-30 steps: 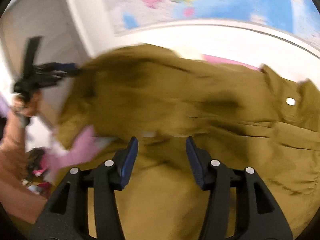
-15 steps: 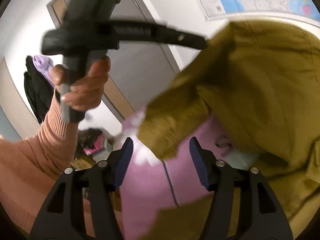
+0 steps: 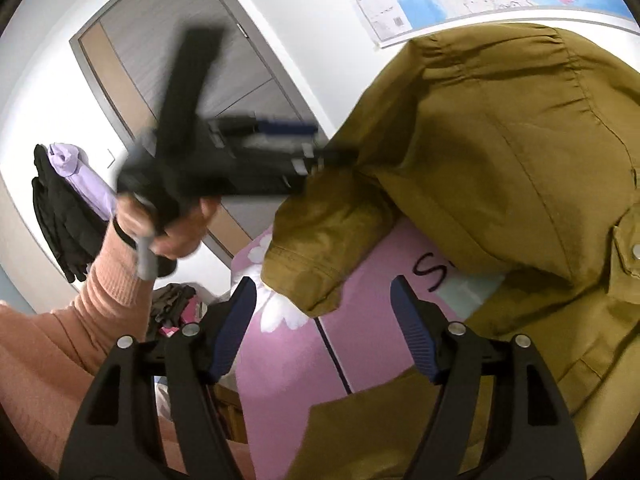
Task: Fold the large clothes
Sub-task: 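Lift the jacket edge with the right gripper while the left gripper holds the hem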
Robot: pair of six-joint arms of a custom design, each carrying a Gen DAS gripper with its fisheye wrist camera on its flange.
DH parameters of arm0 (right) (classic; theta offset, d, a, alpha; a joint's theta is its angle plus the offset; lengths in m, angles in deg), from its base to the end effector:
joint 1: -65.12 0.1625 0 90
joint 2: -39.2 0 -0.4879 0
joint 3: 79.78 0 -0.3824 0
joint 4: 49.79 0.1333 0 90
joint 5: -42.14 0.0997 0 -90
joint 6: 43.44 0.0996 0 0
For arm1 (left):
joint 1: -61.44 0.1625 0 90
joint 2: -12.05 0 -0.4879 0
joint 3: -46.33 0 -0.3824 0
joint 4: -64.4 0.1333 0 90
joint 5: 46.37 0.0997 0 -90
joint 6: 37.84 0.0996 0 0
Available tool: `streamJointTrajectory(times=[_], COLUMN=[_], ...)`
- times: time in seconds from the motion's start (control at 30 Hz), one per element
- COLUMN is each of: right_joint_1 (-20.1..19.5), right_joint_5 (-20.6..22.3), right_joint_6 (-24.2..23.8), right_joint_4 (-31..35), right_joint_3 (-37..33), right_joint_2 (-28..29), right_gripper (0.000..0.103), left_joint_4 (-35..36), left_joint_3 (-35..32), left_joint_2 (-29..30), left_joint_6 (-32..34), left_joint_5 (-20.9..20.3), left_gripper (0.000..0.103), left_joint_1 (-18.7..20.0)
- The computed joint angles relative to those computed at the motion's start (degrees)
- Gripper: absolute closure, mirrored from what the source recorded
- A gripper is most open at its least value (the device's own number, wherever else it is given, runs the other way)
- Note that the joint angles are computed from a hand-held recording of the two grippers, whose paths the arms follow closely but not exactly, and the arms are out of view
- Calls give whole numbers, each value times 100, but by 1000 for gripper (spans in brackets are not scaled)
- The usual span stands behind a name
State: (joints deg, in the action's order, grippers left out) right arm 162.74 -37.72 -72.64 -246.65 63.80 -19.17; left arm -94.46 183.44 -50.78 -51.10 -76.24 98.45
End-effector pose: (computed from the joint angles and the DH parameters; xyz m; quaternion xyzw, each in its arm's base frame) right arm 0.2048 -0.3930 0.1425 -0.3247 0.9230 -0.2000 0.0502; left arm -0.2039 -0.4288 0.1697 0.3160 0.8050 -0.2392 0.4415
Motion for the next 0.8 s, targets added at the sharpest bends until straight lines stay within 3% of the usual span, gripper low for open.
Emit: streamJointTrajectory(times=[0.03,0.1,0.17,0.27,0.37,0.43,0.5,0.53,0.57,0.6,0.67,0.7,0.8], right_joint_1=[14,86,153,171,259,375,370,356,348,274,-31,-126,-341], right_joint_5=[-59,-132,-147,168,325,166,97,50,-88,-88,335,366,332], right_joint_6=[10,37,36,-66,-136,-73,58,86,76,49,22,-71,-298], right_joint_4=[-10,-44,-170,-426,-744,-1229,-1528,-1524,-1426,-1199,-444,-179,921], right_joint_3=[-9,-41,-30,124,179,268,331,344,345,348,386,425,315], right_joint_2=[4,38,63,35,104,190,242,200,64,-163,-860,-1313,-2661], right_gripper=[34,34,34,34,29,27,39,60,96,101,101,101,101], left_joint_4=[486,738,527,599,704,655,450,395,263,120,-232,-451,-1479], left_joint_3=[-124,-247,-301,-467,-592,-638,-676,-651,-663,-642,-627,-616,-456], left_joint_2=[-63,-266,-578,-886,-863,-734,-521,-453,-346,-281,-196,-216,-244], left_joint_6=[-317,-626,-467,-416,-368,-340,-172,-186,-86,-21,189,313,753], left_joint_5=[-132,-465,-1140,-2020,-2437,-2679,-2985,-3039,-3126,-3185,-3297,-3522,-4046], left_gripper=[101,100,100,100,100,100,100,100,100,100,93,82,62], left_joint_1=[150,249,232,63,-197,-340,-434,-508,-529,-549,-594,-598,-666])
